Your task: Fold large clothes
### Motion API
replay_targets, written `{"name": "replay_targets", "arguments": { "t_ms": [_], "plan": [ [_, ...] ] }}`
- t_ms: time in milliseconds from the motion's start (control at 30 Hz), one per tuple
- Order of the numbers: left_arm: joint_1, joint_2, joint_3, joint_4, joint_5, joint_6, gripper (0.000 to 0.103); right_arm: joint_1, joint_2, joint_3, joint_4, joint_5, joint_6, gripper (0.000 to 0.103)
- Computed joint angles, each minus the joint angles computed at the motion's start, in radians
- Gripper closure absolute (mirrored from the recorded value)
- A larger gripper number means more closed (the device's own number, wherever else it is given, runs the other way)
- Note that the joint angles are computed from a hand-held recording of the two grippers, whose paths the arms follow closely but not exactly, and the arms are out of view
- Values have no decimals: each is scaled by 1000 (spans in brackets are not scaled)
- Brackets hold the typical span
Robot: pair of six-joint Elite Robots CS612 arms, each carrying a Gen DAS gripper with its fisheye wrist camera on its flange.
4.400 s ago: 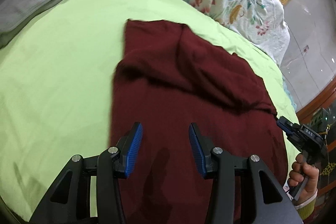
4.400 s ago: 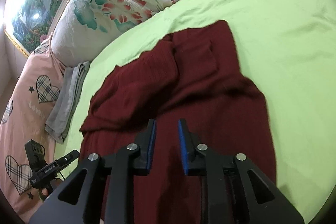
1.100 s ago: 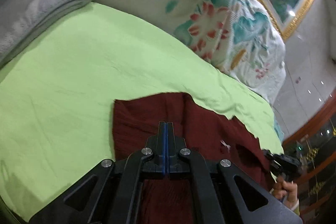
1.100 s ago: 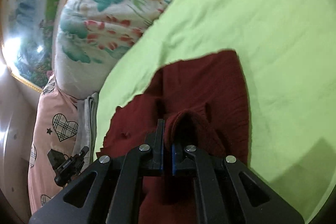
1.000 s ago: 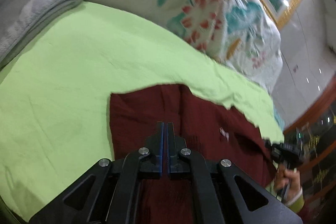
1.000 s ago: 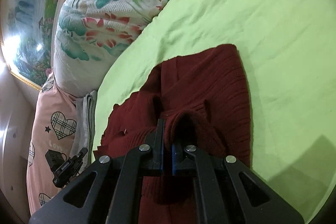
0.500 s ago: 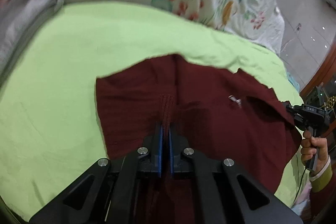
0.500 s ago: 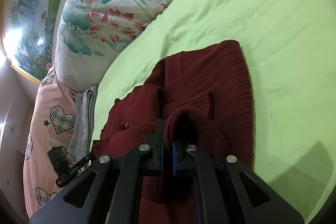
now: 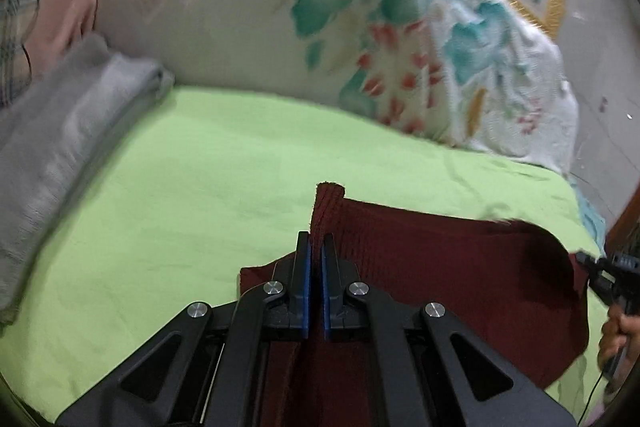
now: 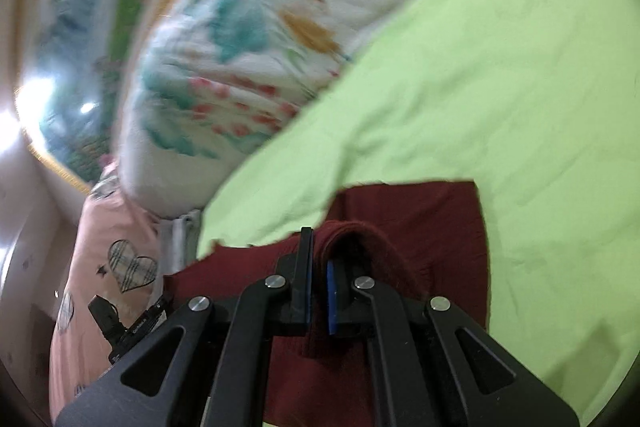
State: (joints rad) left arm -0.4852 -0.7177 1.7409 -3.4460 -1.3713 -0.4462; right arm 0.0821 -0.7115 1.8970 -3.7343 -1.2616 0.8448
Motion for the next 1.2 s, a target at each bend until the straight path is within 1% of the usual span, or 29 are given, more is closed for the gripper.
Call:
{"name": "replay_targets", "arguments": {
  "t_ms": [67,133,167,200,267,300,367,433,467,500,533,567,600,633,700,733,767,800,833,867,900,933,967,1000,1033,1067,1133,1167,1200],
  "plan": [
    [9,27,-42,89,0,-16,101,-3,28,-29,70,-1,22,97],
    [7,58,-82,174,35,-9,101,-6,49,-45,108,7,28,97],
    [7,66,-94,206,40,-7,100,-8,56,-48,116,11,39,97],
    [9,74,-103,231,31,-6,100,-10,65,-48,108,20,56,97],
    [12,72,-99,236,20,-9,99,-15,75,-40,50,33,88,96],
    [12,63,-86,225,22,-15,98,-16,68,-29,44,26,91,92],
    [11,45,-59,200,29,-25,97,-11,43,0,34,-30,76,87],
    [3,14,-14,153,37,-37,97,0,17,35,-10,-100,59,86],
    [0,4,6,118,26,-41,97,8,5,47,-35,-126,43,84],
    [-6,-7,31,75,0,-49,95,13,0,52,-52,-135,30,84],
    [-9,-13,48,44,-27,-54,93,25,-5,54,-74,-130,-9,84],
    [-14,-16,61,16,-58,-56,91,33,-7,46,-64,-113,-37,84],
    [-22,-16,74,-15,-93,-56,89,42,-10,33,-27,-79,-81,84],
    [-30,-13,83,-35,-118,-54,86,56,-12,13,40,-43,-142,84],
    [-43,-3,88,-44,-158,-37,84,75,-4,-23,114,1,-224,84],
    [-51,0,90,-40,-150,-22,83,81,8,-43,137,22,-246,84],
    [-60,2,92,-26,-124,-10,83,82,13,-50,147,19,-242,84],
    [-63,4,92,-2,-95,-8,83,81,19,-55,163,1,-221,84],
    [-60,8,93,3,-82,-17,80,77,21,-54,187,-41,-180,84],
    [-53,11,98,-1,-66,-40,81,73,23,-46,195,-81,-141,84],
    [-47,15,94,8,-55,-61,83,66,31,-37,174,-96,-108,88],
    [-34,19,96,9,-55,-94,87,52,48,-24,110,-79,-61,91],
    [-21,26,97,-1,-70,-119,89,45,58,-16,67,-65,-38,97],
    [-2,35,99,-30,-104,-166,93,48,57,-6,54,-88,-41,100],
    [11,43,100,-59,-134,-200,96,54,54,-1,52,-114,-48,100],
    [16,46,104,-81,-140,-227,96,60,52,4,45,-136,-50,100],
    [9,40,121,-95,-93,-267,96,72,47,14,37,-180,-43,100],
    [6,37,129,-99,-82,-280,96,81,44,14,36,-202,-39,96],
    [1,30,142,-104,-69,-299,95,88,35,24,33,-227,-43,96]
  ]
}}
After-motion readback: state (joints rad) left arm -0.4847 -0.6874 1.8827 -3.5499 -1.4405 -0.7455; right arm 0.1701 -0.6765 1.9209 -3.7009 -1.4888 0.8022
